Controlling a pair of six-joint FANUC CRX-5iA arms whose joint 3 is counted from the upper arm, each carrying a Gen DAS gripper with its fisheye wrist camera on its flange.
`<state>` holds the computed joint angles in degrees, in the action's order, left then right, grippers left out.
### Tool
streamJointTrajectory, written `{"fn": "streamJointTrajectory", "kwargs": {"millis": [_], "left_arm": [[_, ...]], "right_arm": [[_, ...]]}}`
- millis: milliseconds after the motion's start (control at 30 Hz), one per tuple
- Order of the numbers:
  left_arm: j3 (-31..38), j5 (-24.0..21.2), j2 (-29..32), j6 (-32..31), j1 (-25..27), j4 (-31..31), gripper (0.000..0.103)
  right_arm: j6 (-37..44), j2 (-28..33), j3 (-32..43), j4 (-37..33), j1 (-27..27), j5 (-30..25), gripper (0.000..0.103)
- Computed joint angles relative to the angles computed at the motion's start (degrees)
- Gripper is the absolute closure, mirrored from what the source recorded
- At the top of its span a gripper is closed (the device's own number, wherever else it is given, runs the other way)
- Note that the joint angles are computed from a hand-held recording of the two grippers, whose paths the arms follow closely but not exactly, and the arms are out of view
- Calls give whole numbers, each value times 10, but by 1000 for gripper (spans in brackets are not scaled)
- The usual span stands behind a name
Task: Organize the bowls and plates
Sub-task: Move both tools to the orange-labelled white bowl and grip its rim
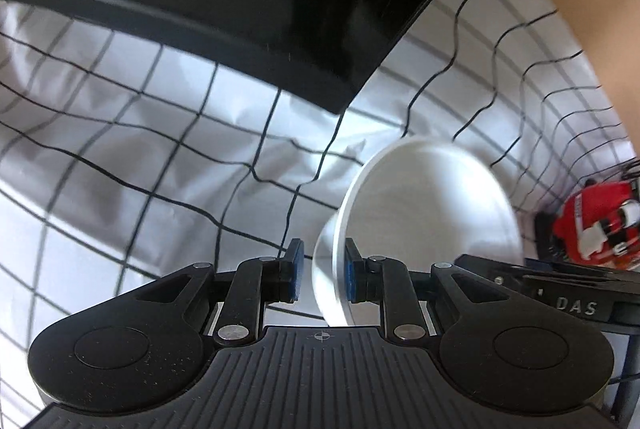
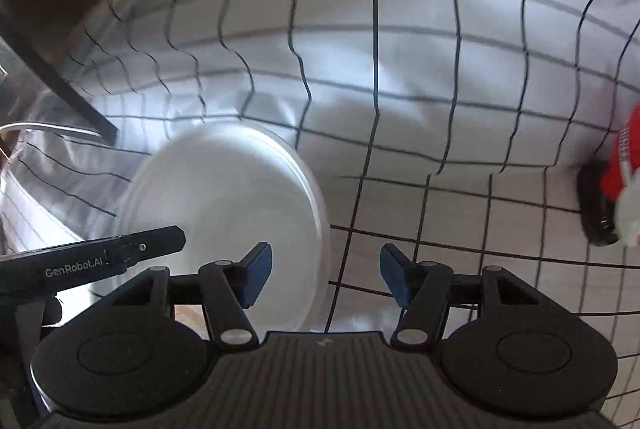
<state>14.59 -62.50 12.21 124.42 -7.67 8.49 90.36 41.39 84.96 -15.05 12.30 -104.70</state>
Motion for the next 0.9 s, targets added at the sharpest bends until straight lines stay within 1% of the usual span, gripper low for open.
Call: {"fn": "streamJointTrajectory", "kwargs": {"millis": [33,67,100,133,167,200,233,333,433,567,633,733,800,900], "left_arm": [[-1,0,5,-2,0,5,81],[-4,2,9,-6,1,10,81],[-9,5,11,-14,2,20,81],[-14,8,13,-21,3,31,81],[-19,11,14,-29,3,41,82],[-18,9,15,-36,1,44,83],[-11,3,16,-37,-3,38,83],[5,2,8,-36,-16,17,81],[33,-9,-3,-12,-37,-14,82],[65,-34,-18,13,-57,-14,83],[84,-44,-20,18,-70,-7,83],[100,-50,-22,13,-90,14,83],[119,-61,-16,7,-106,22,83],[161,-82,0,-2,-140,16,80]], "right_arm": [[-6,1,-5,-5,-1,-1,47],[-13,1,-10,-13,-4,-4,59],[-22,1,-16,-25,-8,-10,66],[-29,3,-15,-38,-12,-20,76],[-30,-1,-26,-47,-15,-22,82],[-25,-15,-49,-50,-16,-14,84],[-16,-35,-86,-41,-14,6,86],[5,-84,-155,-36,-15,52,86],[35,-145,-219,-37,-21,102,86],[89,-239,-319,-19,-25,175,86],[110,-276,-347,-20,-37,192,86],[135,-311,-356,-38,-76,182,86],[145,-307,-327,-58,-111,153,86],[158,-318,-328,-91,-162,132,86]]}}
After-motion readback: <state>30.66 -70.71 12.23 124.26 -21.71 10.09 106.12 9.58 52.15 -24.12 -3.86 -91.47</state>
